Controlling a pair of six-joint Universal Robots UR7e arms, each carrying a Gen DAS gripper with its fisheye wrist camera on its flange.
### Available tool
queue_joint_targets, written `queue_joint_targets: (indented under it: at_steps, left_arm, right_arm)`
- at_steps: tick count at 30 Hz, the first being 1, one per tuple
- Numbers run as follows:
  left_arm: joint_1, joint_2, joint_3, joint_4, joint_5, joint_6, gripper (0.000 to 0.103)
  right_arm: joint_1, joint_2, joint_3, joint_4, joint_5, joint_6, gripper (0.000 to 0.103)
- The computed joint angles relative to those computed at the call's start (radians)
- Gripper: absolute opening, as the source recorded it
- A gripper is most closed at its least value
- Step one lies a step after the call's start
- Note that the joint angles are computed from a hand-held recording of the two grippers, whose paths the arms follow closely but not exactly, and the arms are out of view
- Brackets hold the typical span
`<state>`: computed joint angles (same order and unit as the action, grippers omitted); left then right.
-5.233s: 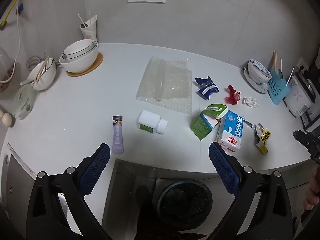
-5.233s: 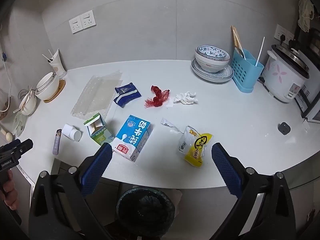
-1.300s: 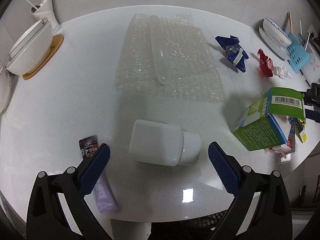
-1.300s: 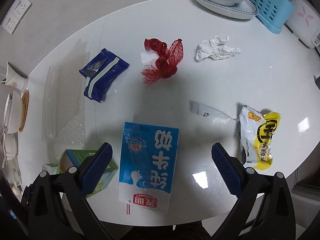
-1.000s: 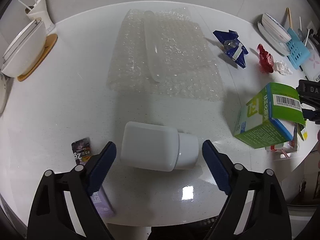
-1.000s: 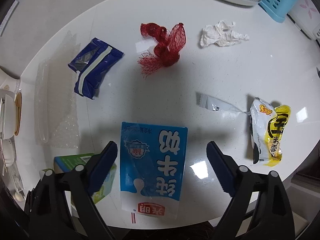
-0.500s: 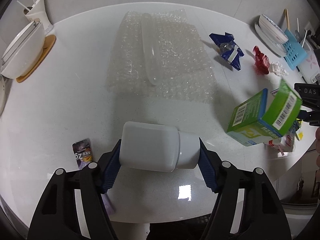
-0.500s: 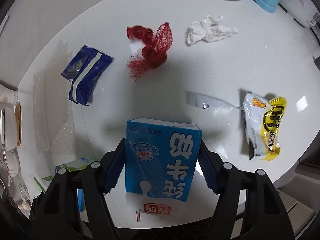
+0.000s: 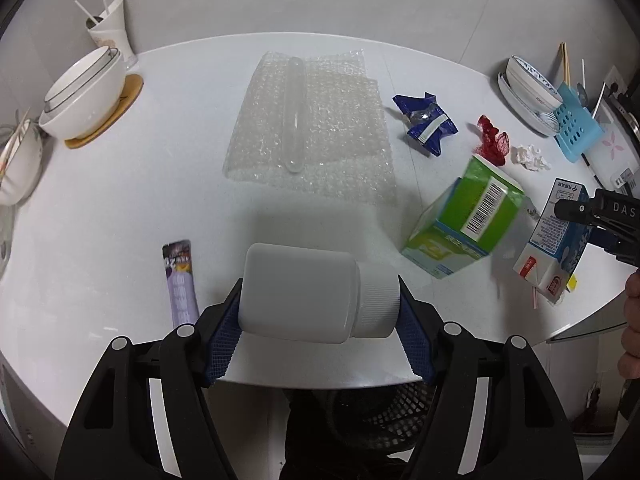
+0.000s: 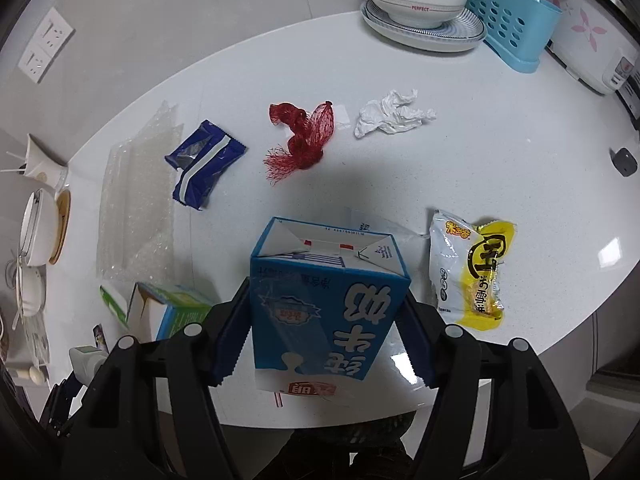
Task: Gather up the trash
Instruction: 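Carry the bottle and milk carton down toward the black wastebasket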
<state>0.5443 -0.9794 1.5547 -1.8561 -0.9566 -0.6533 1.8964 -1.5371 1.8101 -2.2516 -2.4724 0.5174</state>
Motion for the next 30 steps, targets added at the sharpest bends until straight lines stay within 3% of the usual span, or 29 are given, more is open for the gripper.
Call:
queue_joint_targets:
  at_steps: [20,30]
  left_arm:
    - [-0.120,-0.062,0.090,-0.005,-0.004,-0.143,0.067]
    - [-0.162,-0.090,0.143,-0.022,-0.025,-0.171,0.067]
  right_arm:
    - [0.100,-0.185,0.195,-0.171,-0.038,-0.217,0.064]
    - [0.146,-0.271,0.279,-0.216,-0.042,-0.271,0.064]
